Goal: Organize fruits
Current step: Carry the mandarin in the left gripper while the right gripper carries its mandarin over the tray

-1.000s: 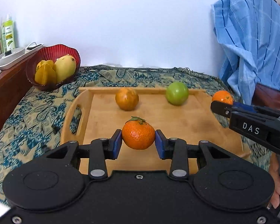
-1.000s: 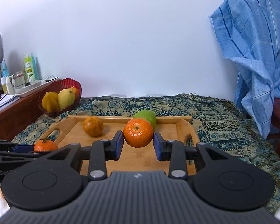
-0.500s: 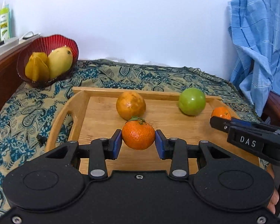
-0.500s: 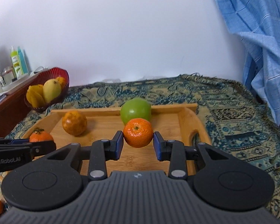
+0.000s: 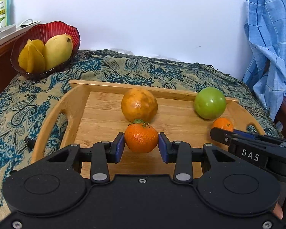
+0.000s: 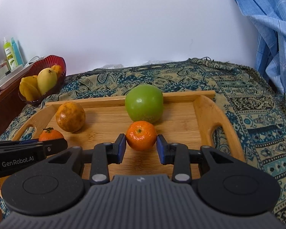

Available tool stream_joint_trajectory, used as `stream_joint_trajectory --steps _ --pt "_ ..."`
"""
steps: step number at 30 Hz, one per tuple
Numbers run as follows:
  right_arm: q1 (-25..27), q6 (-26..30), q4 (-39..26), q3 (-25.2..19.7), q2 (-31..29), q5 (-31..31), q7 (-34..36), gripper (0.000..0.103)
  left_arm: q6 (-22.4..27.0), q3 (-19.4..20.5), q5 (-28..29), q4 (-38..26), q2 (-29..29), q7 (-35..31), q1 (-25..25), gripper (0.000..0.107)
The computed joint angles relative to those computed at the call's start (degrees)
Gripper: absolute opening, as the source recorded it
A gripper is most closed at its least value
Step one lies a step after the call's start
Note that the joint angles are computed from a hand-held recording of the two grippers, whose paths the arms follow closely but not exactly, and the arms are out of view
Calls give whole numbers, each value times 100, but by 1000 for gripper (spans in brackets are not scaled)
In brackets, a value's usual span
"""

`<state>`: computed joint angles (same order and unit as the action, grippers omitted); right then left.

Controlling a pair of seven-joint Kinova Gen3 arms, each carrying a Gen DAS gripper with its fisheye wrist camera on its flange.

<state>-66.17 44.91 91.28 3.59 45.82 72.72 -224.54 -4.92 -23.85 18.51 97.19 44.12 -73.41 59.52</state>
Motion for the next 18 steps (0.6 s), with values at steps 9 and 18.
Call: stream_joint_trajectory --steps 9,18 --pt "35 0 35 10 -6 -64 -70 40 -236 453 32 -31 36 -97 -363 36" --pt "62 -63 11 15 10 -83 -104 40 -208 515 240 -71 74 -222 -455 36"
